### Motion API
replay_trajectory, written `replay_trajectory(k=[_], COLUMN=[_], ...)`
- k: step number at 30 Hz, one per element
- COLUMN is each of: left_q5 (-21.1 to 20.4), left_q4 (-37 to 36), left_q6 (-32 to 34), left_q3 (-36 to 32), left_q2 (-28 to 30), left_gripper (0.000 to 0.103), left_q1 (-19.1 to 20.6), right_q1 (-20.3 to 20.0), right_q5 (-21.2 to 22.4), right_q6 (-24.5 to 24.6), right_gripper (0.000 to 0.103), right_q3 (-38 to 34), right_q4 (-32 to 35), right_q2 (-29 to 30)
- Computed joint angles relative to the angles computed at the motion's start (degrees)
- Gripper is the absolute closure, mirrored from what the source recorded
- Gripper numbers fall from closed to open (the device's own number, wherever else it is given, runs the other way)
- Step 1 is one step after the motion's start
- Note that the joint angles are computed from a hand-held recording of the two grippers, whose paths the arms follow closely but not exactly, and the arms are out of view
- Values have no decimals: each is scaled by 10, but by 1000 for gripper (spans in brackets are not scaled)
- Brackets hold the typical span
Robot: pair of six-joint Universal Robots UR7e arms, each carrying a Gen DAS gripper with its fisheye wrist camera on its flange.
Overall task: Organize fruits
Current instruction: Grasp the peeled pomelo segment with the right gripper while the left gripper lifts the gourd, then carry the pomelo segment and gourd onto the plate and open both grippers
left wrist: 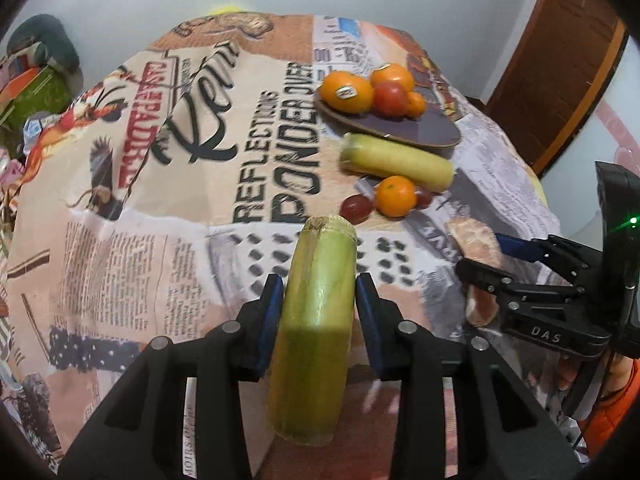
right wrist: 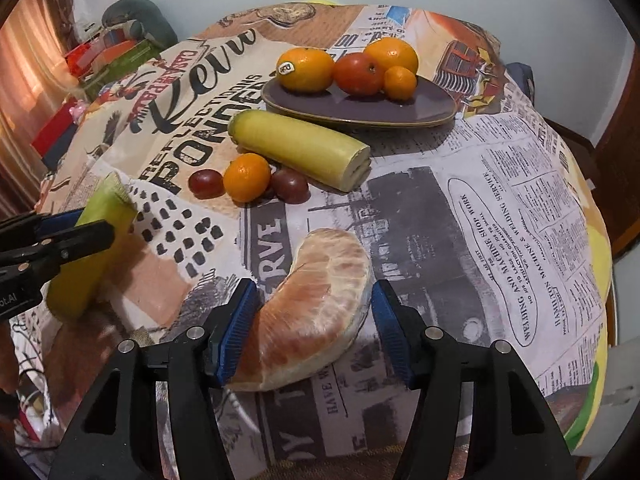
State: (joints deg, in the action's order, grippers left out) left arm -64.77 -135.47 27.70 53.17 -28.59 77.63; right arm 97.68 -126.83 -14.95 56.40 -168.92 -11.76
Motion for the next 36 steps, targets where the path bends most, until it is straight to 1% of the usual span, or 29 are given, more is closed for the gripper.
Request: replay_trajectory(k=[3,6,10,13,16,18,20,23,24,25,26,29,32,36], left_q5=[4,7,5,7,11,15,10,4,3,1,1,-6,-21,-38], left_q4=[12,7,19,27,34,34,36,41,38,33,26,-3,-22,-46], left_q6=[-5,3,6,8,9,13,12,6,6,8,11,24,30,39], left_q3=[-15,-17,-31,-45,-57,-63,-67,-72,-70,-65,-58,-31,-10,10], left_q2=[10,15,22,30,38,43,46,46,44,41,38,22,6,-10], left_gripper=[67,67,67,67,67,67,67,67,67,67,67,68,68,68], left_q1=[4,3,2,2,2,2,4,4,4,3,1,-5,-10,-19], right_q1=[0,-1,-2,-5,-10,-14,-15,-18,-18,-17,-17,-15,-15,-12], right_q5=[-3,-1,10,12,8,4,-9,-2,-3,0,5,-4,1,9], right_q6=[9,-1,-43,-57,-48,-25,-4,10,12,8,7,-4,-5,-13], right_gripper=[43,44,46,49,49,49,47,47,49,56,58,61,62,62], right_q3=[-5,-2,12,25,44,55,60,66,65,64,63,54,61,76], right_q4=[4,-3,-9,-5,-1,7,2,-12,-16,-23,-23,-32,-46,-83], right_q2=[4,4,-4,-14,-30,-40,-42,-42,-40,-38,-37,-30,-35,-46])
